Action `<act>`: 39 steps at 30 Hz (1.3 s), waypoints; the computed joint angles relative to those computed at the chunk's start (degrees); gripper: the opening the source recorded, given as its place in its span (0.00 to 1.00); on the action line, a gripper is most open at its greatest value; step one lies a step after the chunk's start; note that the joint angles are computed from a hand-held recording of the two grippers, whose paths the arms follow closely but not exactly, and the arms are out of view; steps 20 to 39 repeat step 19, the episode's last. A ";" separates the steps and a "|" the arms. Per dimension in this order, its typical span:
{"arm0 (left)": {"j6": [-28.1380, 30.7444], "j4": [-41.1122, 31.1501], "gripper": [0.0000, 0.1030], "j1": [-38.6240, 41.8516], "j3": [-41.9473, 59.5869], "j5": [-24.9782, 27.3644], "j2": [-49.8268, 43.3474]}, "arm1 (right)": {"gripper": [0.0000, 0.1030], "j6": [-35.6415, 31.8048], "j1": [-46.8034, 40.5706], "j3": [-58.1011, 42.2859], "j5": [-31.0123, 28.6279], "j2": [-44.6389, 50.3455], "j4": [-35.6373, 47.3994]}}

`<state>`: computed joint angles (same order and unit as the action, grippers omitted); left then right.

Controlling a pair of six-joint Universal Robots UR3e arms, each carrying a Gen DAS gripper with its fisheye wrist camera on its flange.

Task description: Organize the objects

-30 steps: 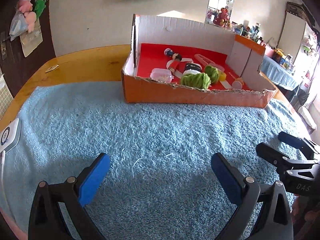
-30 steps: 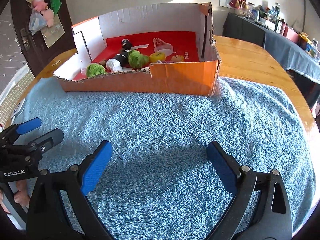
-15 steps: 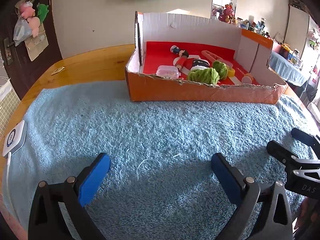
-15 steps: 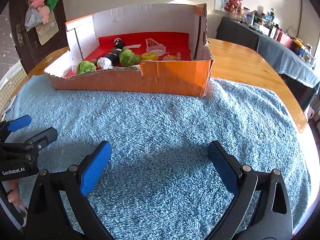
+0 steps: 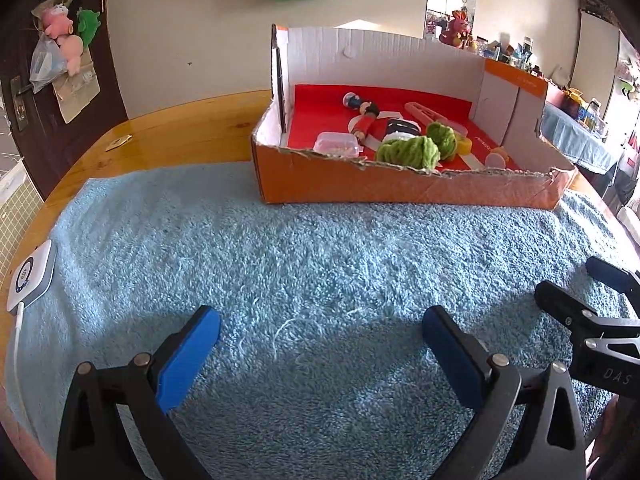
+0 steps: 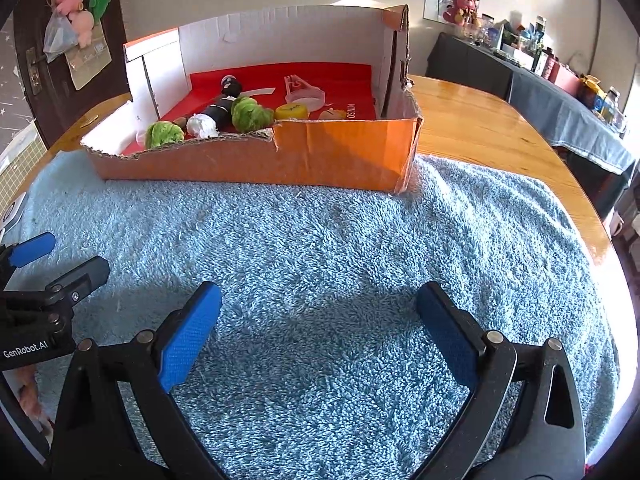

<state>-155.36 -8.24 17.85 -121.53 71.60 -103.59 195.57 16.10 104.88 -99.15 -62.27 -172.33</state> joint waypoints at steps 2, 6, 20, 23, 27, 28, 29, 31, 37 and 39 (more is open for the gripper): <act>0.00 0.04 1.00 0.01 -0.02 -0.04 -0.01 | 0.97 0.21 0.13 -0.21 -0.28 0.16 0.02; -0.01 0.01 1.00 0.02 0.00 -0.05 -0.01 | 0.98 0.20 0.25 -0.54 -0.43 0.29 0.34; 0.05 0.05 1.00 0.01 0.01 -0.05 -0.07 | 0.99 0.18 0.22 -0.68 -0.43 0.35 0.47; 0.05 0.05 1.00 0.01 0.01 -0.05 -0.07 | 0.99 0.18 0.22 -0.68 -0.43 0.35 0.47; 0.05 0.05 1.00 0.01 0.01 -0.05 -0.07 | 0.99 0.18 0.22 -0.68 -0.43 0.35 0.47; 0.05 0.05 1.00 0.01 0.01 -0.05 -0.07 | 0.99 0.18 0.22 -0.68 -0.43 0.35 0.47; 0.05 0.05 1.00 0.01 0.01 -0.05 -0.07 | 0.99 0.18 0.22 -0.68 -0.43 0.35 0.47; 0.05 0.05 1.00 0.01 0.01 -0.05 -0.07 | 0.99 0.18 0.22 -0.68 -0.43 0.35 0.47; 0.05 0.05 1.00 0.01 0.01 -0.05 -0.07 | 0.99 0.18 0.22 -0.68 -0.43 0.35 0.47; 0.05 0.05 1.00 0.01 0.01 -0.05 -0.07 | 0.99 0.18 0.22 -0.68 -0.43 0.35 0.47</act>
